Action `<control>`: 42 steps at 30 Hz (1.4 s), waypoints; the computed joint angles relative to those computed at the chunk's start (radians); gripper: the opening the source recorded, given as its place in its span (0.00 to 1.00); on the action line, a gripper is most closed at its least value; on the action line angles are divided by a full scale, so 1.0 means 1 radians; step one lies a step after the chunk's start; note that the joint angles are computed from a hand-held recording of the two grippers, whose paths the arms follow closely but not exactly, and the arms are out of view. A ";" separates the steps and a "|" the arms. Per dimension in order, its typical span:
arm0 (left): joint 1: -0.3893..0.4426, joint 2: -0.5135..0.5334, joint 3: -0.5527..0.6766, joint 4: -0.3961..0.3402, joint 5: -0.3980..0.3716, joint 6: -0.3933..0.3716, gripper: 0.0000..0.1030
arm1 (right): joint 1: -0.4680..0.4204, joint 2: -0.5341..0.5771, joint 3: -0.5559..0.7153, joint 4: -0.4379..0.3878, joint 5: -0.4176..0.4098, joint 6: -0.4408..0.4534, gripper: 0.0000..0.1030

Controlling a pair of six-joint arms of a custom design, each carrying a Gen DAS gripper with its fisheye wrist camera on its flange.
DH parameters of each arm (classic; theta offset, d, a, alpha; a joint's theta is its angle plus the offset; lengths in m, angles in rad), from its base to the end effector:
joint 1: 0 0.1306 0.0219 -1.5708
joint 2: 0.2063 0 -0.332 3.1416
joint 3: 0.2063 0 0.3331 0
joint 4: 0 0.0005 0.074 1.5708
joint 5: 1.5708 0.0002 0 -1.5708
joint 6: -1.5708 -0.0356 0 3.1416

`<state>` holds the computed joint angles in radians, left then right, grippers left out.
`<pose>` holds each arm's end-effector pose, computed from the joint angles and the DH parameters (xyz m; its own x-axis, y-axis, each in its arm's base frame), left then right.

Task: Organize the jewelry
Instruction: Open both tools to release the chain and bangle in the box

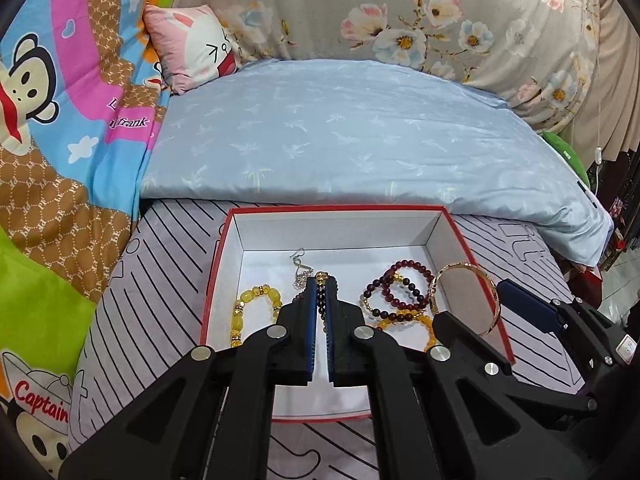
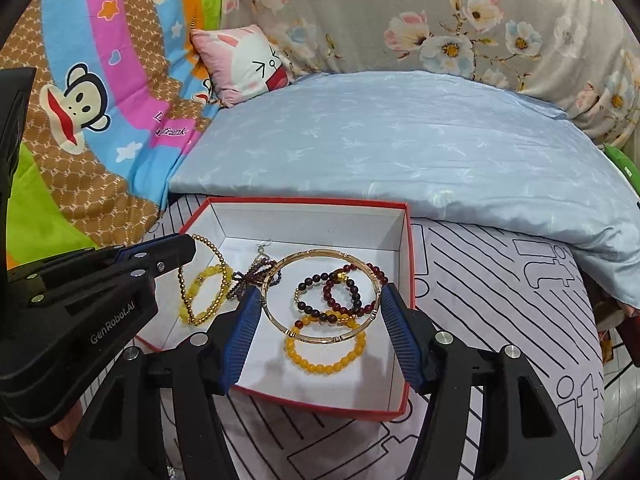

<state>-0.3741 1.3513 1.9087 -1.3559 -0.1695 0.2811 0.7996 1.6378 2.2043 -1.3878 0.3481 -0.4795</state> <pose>0.3522 -0.1323 0.5605 -0.7101 -0.0150 -0.7039 0.0558 0.9954 -0.0775 0.3336 0.3251 0.5502 -0.6889 -0.0866 -0.7196 -0.2189 0.9713 0.0927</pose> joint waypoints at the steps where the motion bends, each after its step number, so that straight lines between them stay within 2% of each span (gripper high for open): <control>1: 0.002 0.002 -0.004 0.002 0.002 0.000 0.03 | -0.003 0.005 0.001 0.001 -0.004 0.002 0.58; 14: 0.023 0.014 -0.046 0.022 0.020 0.002 0.04 | -0.003 0.045 0.000 0.008 -0.030 0.007 0.58; 24: 0.030 0.019 -0.054 0.018 0.025 0.011 0.04 | 0.003 0.069 0.024 -0.011 -0.018 0.012 0.59; 26: 0.028 0.018 -0.058 0.018 0.009 0.018 0.08 | 0.010 0.071 0.024 -0.014 0.011 0.013 0.60; 28: 0.029 0.017 -0.062 0.017 0.005 0.022 0.21 | 0.012 0.070 0.022 -0.012 0.016 0.013 0.62; 29: 0.028 0.014 -0.064 0.018 0.002 0.023 0.24 | 0.012 0.066 0.017 -0.010 0.018 0.010 0.63; 42: 0.004 0.002 -0.056 0.007 -0.012 0.021 0.25 | 0.028 0.044 0.002 -0.013 0.030 -0.002 0.63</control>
<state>-0.3704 1.3534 1.8523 -1.3493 -0.1816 0.3016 0.8275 1.6817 2.2065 -1.4007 0.3781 -0.4817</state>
